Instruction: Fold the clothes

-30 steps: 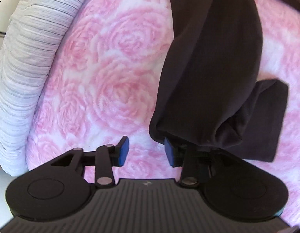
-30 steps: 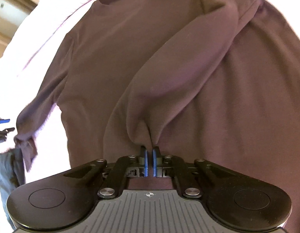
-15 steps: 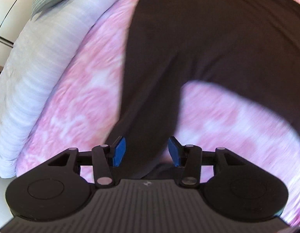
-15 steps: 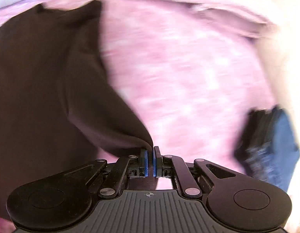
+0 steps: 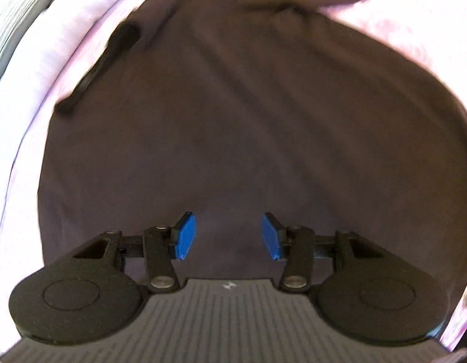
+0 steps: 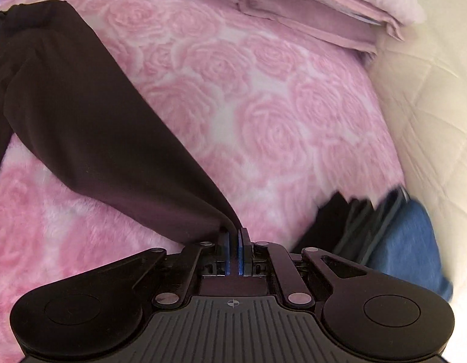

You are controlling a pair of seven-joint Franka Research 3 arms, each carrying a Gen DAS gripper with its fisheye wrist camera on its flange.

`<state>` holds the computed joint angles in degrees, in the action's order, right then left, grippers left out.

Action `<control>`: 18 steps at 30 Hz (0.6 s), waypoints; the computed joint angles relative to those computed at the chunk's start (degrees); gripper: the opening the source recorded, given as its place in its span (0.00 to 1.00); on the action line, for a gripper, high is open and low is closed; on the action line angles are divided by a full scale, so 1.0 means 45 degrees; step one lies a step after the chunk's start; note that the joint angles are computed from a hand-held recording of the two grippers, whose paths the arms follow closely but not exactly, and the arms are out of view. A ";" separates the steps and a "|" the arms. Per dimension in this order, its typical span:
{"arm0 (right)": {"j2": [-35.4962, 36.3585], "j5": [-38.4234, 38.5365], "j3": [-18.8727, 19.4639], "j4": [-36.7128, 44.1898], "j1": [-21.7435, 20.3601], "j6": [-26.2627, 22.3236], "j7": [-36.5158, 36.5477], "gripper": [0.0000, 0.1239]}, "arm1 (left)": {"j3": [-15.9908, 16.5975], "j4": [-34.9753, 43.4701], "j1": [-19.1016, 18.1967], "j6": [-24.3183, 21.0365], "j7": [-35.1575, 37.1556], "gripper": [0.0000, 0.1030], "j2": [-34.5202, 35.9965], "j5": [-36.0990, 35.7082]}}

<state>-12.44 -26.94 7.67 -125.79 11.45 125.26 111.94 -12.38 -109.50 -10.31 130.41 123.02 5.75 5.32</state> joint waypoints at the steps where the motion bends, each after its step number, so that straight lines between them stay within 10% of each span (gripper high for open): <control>1: 0.0284 -0.0149 -0.0096 0.0305 -0.0066 0.0222 -0.0311 0.03 | -0.0078 0.0313 -0.0105 0.0011 -0.0115 0.43 0.0282 0.0047; 12: 0.3912 -0.1361 -0.1535 0.3985 -0.0215 -0.1746 -0.0409 0.04 | -0.0281 0.0962 -0.0308 -0.0337 -0.0363 0.44 0.1018 0.0221; 18: 0.2371 -0.1827 -0.1721 0.2044 -0.0254 -0.0102 0.1432 0.10 | -0.0499 0.1353 -0.0601 -0.0103 -0.0620 0.47 0.1501 0.0106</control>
<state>-1.77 -35.16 -0.08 -116.60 10.31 124.80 118.39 -14.63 -103.41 -13.01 129.95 120.23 12.51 5.80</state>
